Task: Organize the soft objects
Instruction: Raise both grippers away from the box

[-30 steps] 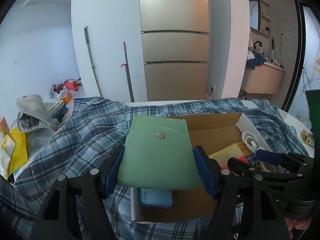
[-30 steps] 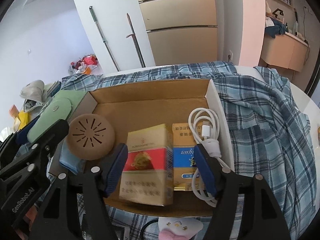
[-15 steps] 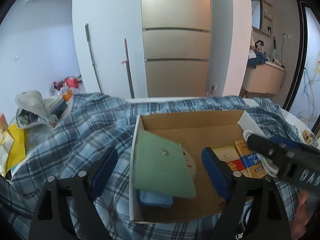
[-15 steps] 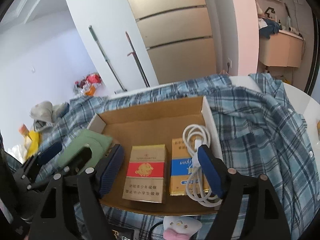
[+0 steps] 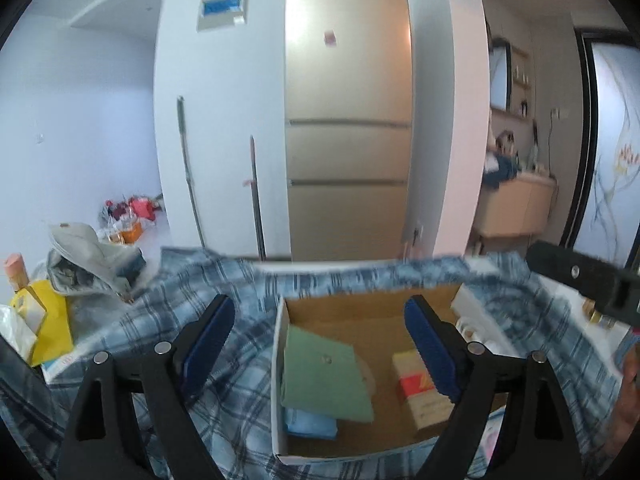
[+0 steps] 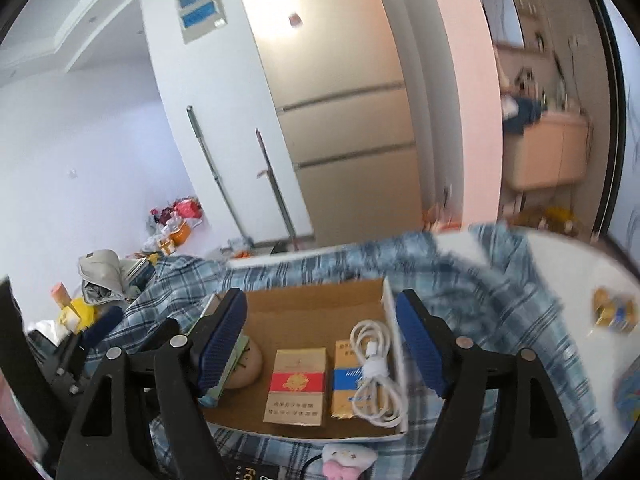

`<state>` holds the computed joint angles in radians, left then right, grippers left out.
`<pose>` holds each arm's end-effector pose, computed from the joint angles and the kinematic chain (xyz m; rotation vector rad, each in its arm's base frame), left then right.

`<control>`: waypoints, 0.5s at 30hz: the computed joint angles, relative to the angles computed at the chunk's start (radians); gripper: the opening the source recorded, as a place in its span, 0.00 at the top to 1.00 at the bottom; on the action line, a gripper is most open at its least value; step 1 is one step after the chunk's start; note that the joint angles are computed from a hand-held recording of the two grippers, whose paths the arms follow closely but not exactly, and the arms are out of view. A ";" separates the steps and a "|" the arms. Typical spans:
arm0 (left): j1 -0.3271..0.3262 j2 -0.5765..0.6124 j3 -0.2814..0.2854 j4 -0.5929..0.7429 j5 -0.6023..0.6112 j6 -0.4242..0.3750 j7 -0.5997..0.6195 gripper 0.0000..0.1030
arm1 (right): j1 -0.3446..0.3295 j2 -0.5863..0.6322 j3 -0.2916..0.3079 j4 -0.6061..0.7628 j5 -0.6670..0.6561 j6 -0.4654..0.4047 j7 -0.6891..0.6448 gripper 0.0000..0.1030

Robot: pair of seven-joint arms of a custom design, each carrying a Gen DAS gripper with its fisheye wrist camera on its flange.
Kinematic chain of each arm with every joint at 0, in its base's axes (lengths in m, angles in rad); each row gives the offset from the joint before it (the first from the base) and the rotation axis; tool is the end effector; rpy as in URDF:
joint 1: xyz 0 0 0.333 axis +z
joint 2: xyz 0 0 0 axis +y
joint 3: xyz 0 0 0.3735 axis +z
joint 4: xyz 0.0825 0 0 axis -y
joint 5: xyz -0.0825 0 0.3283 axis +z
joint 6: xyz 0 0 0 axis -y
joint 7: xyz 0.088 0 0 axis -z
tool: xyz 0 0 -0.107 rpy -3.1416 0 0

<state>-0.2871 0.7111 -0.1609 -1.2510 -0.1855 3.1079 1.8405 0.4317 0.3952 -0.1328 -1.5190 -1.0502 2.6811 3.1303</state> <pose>0.7245 -0.2725 0.5500 -1.2131 1.8902 -1.2583 0.6436 0.2474 0.5828 -1.1862 1.8655 -0.8823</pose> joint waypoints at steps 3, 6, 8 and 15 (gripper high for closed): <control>0.002 -0.032 -0.007 -0.052 -0.013 0.107 0.000 0.14 | 0.036 -0.037 -0.022 -0.023 -0.109 -0.025 0.071 0.25; 0.058 -0.073 -0.091 -0.109 -0.011 0.167 0.044 0.14 | 0.058 -0.079 -0.011 -0.051 -0.220 -0.079 0.136 0.25; 0.085 -0.099 -0.127 -0.156 -0.008 0.213 0.066 0.14 | 0.071 -0.103 0.005 -0.068 -0.287 -0.132 0.151 0.25; 0.249 -0.190 -0.314 -0.354 0.087 0.388 0.058 0.02 | 0.071 -0.173 0.083 -0.140 -0.463 -0.240 0.245 0.19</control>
